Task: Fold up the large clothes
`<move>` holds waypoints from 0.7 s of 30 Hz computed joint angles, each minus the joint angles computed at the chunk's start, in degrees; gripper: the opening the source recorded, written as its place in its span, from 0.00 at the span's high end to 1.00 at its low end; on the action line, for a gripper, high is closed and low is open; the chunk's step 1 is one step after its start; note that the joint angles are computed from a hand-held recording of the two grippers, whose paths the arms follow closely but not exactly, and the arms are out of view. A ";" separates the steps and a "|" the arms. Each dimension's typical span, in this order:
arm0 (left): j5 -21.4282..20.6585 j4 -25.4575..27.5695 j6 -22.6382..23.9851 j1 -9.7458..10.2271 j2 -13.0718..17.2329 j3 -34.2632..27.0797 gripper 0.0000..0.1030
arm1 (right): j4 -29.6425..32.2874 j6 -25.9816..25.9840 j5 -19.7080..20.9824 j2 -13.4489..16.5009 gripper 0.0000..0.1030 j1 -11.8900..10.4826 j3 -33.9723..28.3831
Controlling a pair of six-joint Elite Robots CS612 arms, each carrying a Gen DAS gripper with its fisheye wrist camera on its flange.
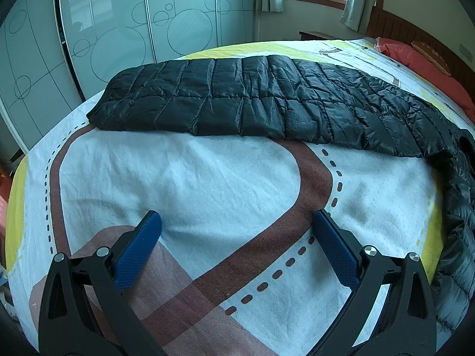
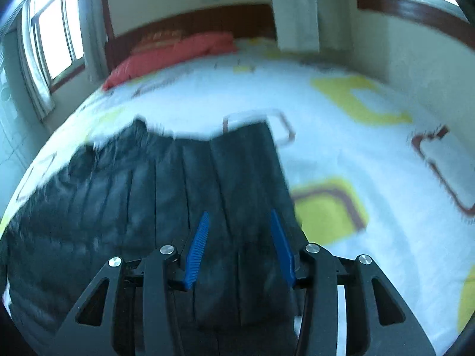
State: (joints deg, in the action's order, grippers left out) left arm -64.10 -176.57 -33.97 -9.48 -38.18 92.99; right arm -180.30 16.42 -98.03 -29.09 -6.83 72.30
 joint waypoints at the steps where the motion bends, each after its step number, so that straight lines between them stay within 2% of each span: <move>1: 0.03 0.06 0.06 0.04 0.01 -0.03 0.02 | 0.45 0.19 0.47 0.88 0.57 -0.12 -1.33; 4: -0.05 0.01 0.09 0.09 0.02 -0.04 0.02 | 10.13 0.20 2.20 4.05 0.55 -0.57 -7.29; 5: 0.03 0.01 0.04 0.01 0.00 -0.01 0.02 | 10.91 -1.21 1.12 4.80 0.54 -0.31 -8.45; 7: 0.03 -0.05 0.05 0.01 0.00 0.02 0.02 | 11.17 -2.06 -1.46 4.39 0.54 0.39 -8.45; 11: 0.18 0.03 0.07 -0.03 0.00 0.02 0.02 | 4.18 -2.46 -2.21 1.95 0.54 1.80 -3.50; 18: -0.19 0.02 -0.03 0.06 -0.05 0.05 0.02 | 6.42 -4.76 -5.67 3.89 0.52 3.33 -4.35; 21: -2.46 0.08 -0.52 0.61 -0.37 0.04 0.02 | 5.49 -4.79 -5.03 3.94 0.50 3.15 -3.99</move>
